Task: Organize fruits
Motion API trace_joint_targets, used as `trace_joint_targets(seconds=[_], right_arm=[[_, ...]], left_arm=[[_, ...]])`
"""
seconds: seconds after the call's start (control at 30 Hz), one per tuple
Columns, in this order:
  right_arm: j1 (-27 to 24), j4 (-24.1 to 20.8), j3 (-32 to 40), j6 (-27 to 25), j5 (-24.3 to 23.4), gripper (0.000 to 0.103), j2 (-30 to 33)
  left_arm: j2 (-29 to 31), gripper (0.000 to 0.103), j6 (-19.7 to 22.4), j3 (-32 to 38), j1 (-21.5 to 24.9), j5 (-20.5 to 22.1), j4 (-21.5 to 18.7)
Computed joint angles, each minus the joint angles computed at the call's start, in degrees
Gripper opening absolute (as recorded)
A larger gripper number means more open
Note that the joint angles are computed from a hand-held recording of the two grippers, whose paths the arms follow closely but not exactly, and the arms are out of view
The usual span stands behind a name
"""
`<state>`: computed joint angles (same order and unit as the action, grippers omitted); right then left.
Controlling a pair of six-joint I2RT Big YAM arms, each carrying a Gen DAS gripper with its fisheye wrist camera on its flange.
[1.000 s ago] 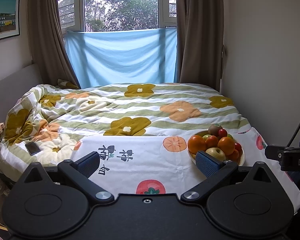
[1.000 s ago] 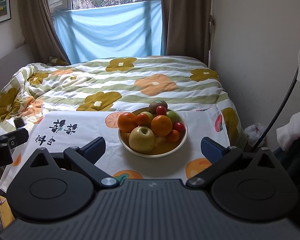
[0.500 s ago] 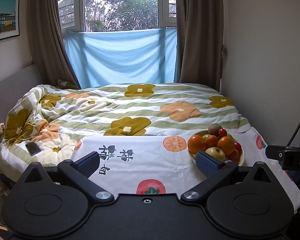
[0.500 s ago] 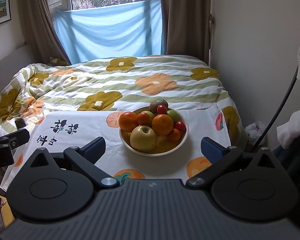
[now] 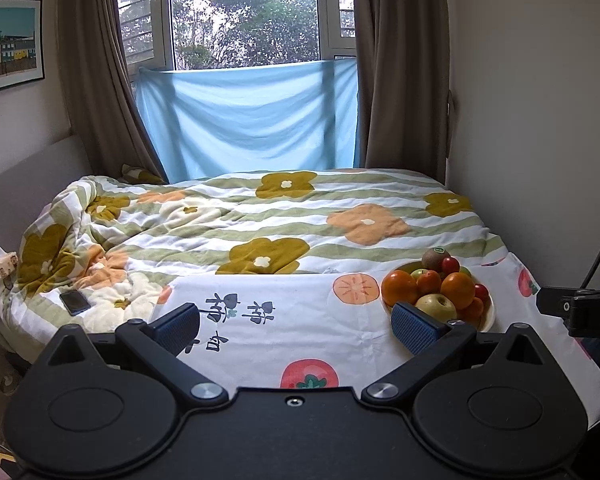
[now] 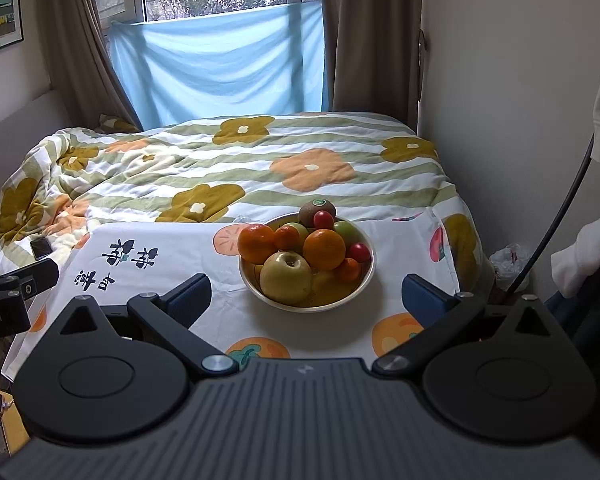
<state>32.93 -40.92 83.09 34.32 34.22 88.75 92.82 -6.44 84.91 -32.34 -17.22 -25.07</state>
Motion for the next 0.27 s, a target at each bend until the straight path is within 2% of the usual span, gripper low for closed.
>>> trace_joint_targets(seconds=[0.27], right_arm=[[0.14, 0.12, 0.12, -0.08, 0.05, 0.103, 0.09]], left_arm=[[-0.41, 0.103, -0.68, -0.63, 0.15, 0.12, 0.78]])
